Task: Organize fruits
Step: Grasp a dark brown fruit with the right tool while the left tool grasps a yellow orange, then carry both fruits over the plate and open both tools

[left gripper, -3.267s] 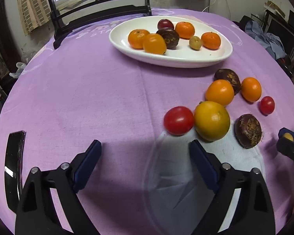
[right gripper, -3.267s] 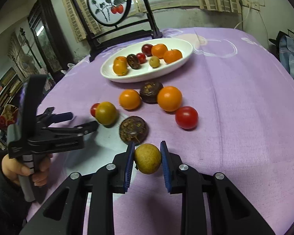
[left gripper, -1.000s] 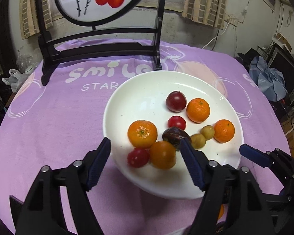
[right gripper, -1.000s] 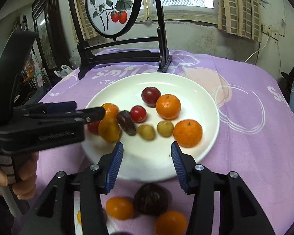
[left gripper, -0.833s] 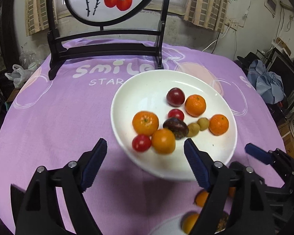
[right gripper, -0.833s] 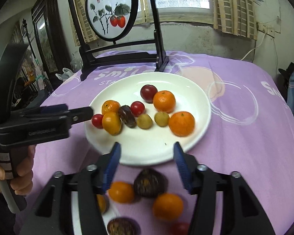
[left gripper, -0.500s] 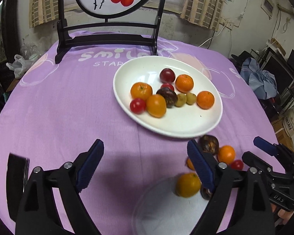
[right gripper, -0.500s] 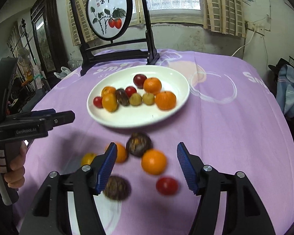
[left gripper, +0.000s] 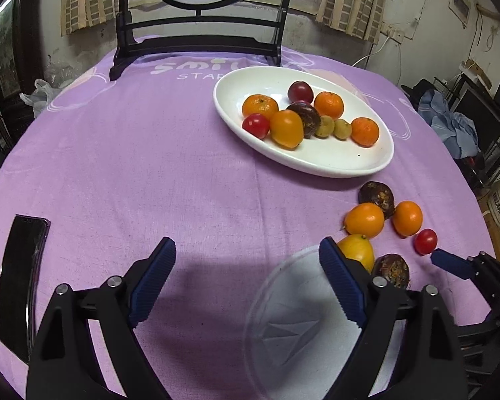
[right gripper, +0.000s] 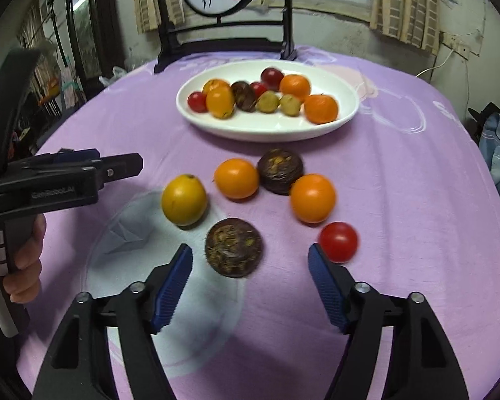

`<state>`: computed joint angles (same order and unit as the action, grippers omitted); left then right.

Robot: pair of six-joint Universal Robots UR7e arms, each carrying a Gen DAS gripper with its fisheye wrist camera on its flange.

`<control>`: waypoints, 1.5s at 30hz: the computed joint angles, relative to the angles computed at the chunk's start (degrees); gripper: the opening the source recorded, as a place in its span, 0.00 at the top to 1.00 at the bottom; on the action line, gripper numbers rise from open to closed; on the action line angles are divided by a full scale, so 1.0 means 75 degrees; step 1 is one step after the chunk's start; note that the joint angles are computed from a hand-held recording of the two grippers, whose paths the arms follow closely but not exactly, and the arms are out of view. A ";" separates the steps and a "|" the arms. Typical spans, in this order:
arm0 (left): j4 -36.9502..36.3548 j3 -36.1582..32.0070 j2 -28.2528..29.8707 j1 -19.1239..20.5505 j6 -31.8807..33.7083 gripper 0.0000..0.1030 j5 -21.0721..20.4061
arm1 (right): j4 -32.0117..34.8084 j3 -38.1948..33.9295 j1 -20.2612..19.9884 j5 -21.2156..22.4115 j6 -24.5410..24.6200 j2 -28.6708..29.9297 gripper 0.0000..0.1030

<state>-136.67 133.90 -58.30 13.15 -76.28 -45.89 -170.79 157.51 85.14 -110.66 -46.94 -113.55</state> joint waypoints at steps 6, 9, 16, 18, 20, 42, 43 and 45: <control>-0.0355 0.0023 0.0146 0.0057 0.0409 0.17 -0.0095 | -0.1502 0.0112 0.0302 -0.0636 0.0085 0.1530 0.31; -0.0359 -0.0026 0.0210 0.0057 0.0507 0.17 -0.0114 | -0.2232 0.0318 0.0167 -0.0427 -0.0386 0.1666 0.49; -0.1151 0.0110 0.0240 0.0102 0.0920 0.17 -0.0438 | -0.1089 0.0196 -0.0173 0.0015 -0.0431 0.0739 0.58; -0.1475 0.0196 0.0231 0.0087 0.1009 0.17 -0.0529 | -0.0789 0.0144 -0.0369 0.0211 -0.0343 0.0326 0.58; -0.1473 0.0178 0.0296 0.0004 0.1074 0.17 -0.0429 | -0.0529 0.0110 -0.0564 0.0379 -0.0272 -0.0008 0.58; -0.0841 -0.1117 0.1579 0.0317 0.2140 0.45 -0.1035 | 0.1486 -0.0078 -0.1943 0.1612 -0.0568 -0.2101 0.58; -0.0921 -0.1096 0.1586 0.0342 0.2096 0.47 -0.1026 | 0.1539 -0.0085 -0.1971 0.1644 -0.0581 -0.2132 0.58; -0.1117 -0.0988 0.1549 0.0344 0.2033 0.52 -0.0984 | 0.1532 -0.0088 -0.1992 0.1661 -0.0598 -0.2108 0.58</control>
